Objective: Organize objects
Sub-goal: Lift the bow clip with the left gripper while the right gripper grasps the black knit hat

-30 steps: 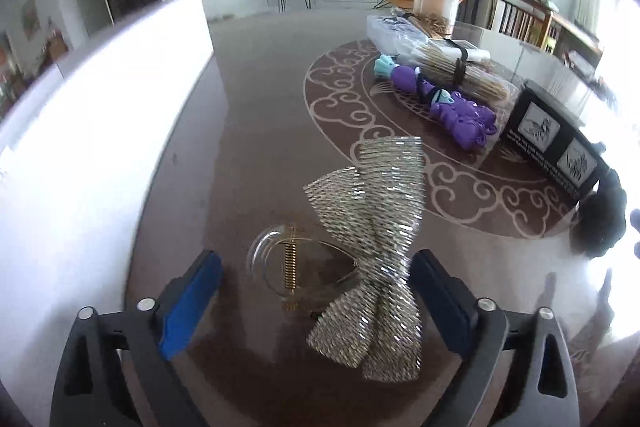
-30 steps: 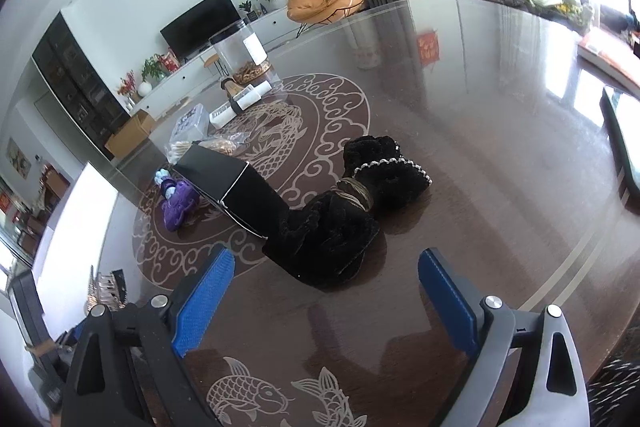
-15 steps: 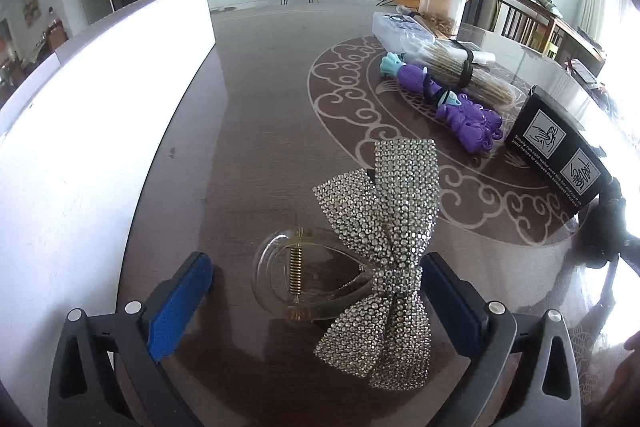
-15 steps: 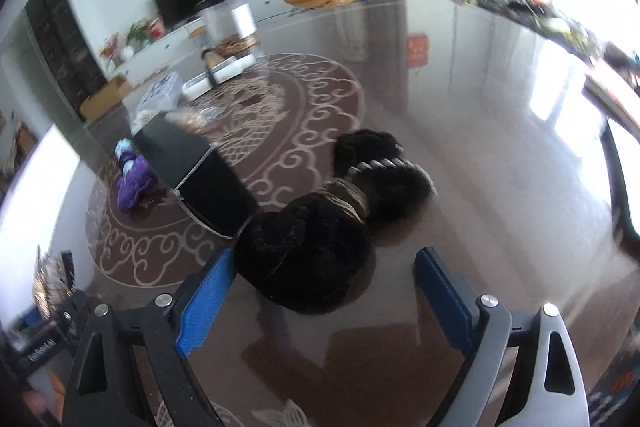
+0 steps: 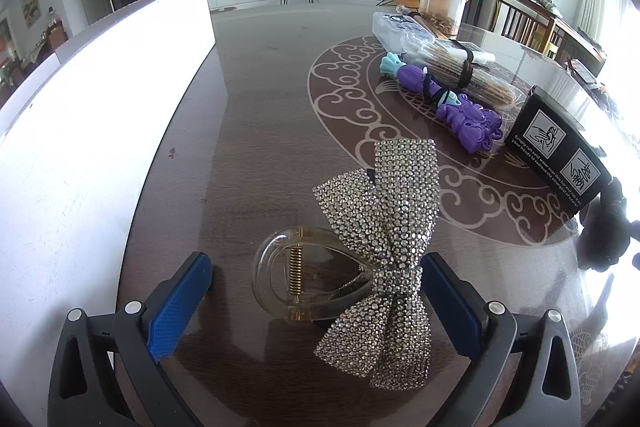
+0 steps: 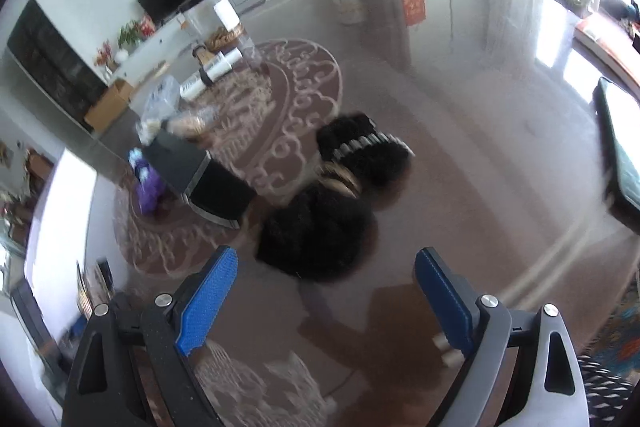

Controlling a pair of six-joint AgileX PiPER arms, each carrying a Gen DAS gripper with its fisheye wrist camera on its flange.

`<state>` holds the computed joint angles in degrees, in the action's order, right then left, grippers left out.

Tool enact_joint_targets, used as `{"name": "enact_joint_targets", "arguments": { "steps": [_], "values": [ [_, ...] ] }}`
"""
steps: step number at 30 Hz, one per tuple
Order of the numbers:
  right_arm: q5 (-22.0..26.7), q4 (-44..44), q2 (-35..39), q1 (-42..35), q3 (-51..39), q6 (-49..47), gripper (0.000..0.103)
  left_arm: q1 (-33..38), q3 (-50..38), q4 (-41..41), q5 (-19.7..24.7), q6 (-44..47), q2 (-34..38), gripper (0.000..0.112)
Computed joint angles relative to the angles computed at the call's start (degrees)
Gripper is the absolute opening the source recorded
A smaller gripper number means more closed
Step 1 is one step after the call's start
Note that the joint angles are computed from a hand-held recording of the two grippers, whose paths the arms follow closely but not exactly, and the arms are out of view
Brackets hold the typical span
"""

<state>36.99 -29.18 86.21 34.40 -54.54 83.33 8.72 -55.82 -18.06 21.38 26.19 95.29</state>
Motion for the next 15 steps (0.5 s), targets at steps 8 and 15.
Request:
{"name": "enact_joint_targets", "arguments": {
  "steps": [8,15],
  "values": [
    [6.78,4.08,5.33,-2.97,-4.33,-20.13,0.091,0.08,0.18,-0.56,-0.10,0.59,0.02,0.103],
    [9.63,9.25,-4.19,-5.52,-0.55,-25.99,0.091,0.28,0.20,-0.63,0.26,1.16,-0.16,0.103]
  ]
}}
